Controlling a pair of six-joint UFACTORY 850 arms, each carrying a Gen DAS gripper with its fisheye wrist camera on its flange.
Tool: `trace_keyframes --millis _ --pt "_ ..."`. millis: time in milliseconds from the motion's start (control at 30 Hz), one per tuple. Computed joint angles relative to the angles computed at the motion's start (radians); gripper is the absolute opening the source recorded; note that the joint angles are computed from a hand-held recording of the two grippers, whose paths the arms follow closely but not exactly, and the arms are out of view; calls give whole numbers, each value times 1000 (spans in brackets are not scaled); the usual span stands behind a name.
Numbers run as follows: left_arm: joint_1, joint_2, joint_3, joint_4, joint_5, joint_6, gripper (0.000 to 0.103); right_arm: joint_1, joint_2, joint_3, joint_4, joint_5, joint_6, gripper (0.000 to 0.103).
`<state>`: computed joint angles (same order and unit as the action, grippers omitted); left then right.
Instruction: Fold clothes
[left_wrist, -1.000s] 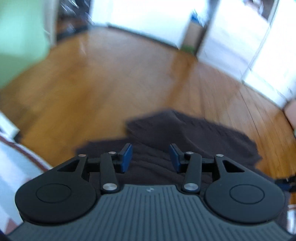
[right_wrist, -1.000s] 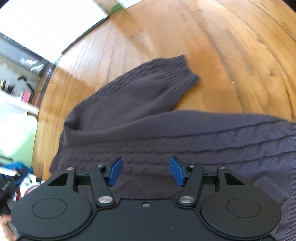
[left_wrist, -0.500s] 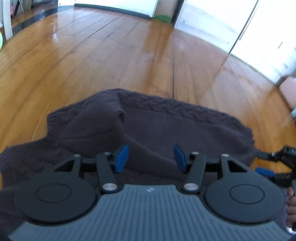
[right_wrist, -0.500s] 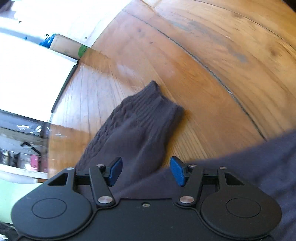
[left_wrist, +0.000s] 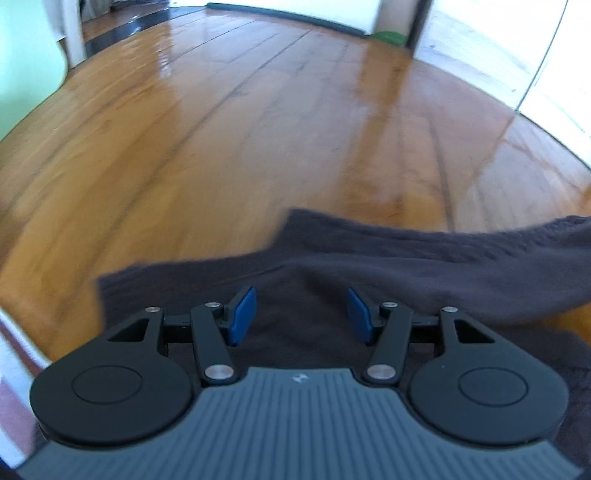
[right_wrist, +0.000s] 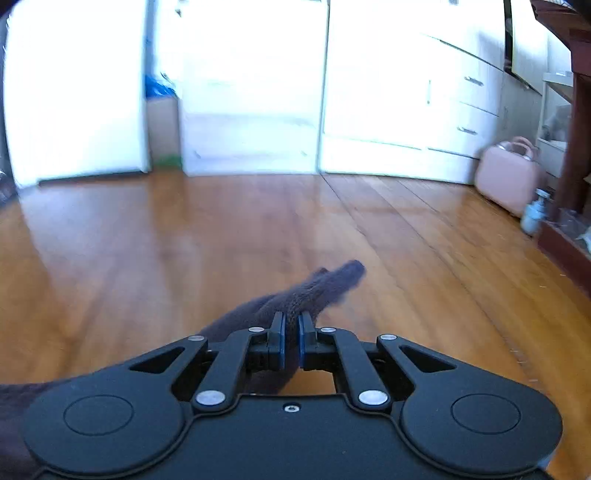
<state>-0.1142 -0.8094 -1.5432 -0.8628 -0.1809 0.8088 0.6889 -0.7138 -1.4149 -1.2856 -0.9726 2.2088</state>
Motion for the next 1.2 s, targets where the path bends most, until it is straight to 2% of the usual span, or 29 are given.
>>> trace_keyframes --millis 67,100,167,200,267,400,467,500,567,667,800,900,967,1000,1033,1067,1133,1200 --pt "19 20 30 32 -11 -28 55 -5 0 1 72 18 -108 18" --pt "29 34 49 22 -15 -10 55 3 -3 2 92 5 -143 38" --pt "49 77 113 3 3 24 58 35 -21 -9 124 -65 -170 60" --pt "61 103 148 4 15 29 59 54 -23 -9 137 -88 -173 61" --pt "97 164 235 -90 22 124 61 79 -18 -4 176 -60 -199 61" --pt "175 262 390 -335 1 343 67 141 72 116 125 179 -92 61" --pt "211 289 446 -312 -37 304 68 164 105 165 54 317 -9 61" --pt "231 292 458 -259 -82 236 68 174 116 182 14 382 29 61" --pt "253 296 474 -244 -140 195 68 189 108 174 -10 477 11 61" --pt "273 302 496 -224 -218 161 68 210 69 120 24 466 -91 62" --pt "299 287 506 -269 -384 119 68 238 24 53 82 434 -221 67" --pt "294 279 509 -315 -420 153 67 238 44 80 102 464 -254 67" --pt "293 300 534 -443 -408 261 62 231 90 147 101 538 -251 67" --pt "306 311 546 -508 -443 318 60 230 98 157 118 566 -277 67" --pt "320 321 554 -548 -482 353 52 232 102 161 137 580 -315 67" --pt "332 330 560 -572 -505 374 49 235 104 162 159 588 -361 67" --pt "350 347 568 -610 -538 411 47 245 94 135 206 553 -484 67" --pt "337 358 565 -590 -471 440 47 249 66 86 238 508 -599 70"
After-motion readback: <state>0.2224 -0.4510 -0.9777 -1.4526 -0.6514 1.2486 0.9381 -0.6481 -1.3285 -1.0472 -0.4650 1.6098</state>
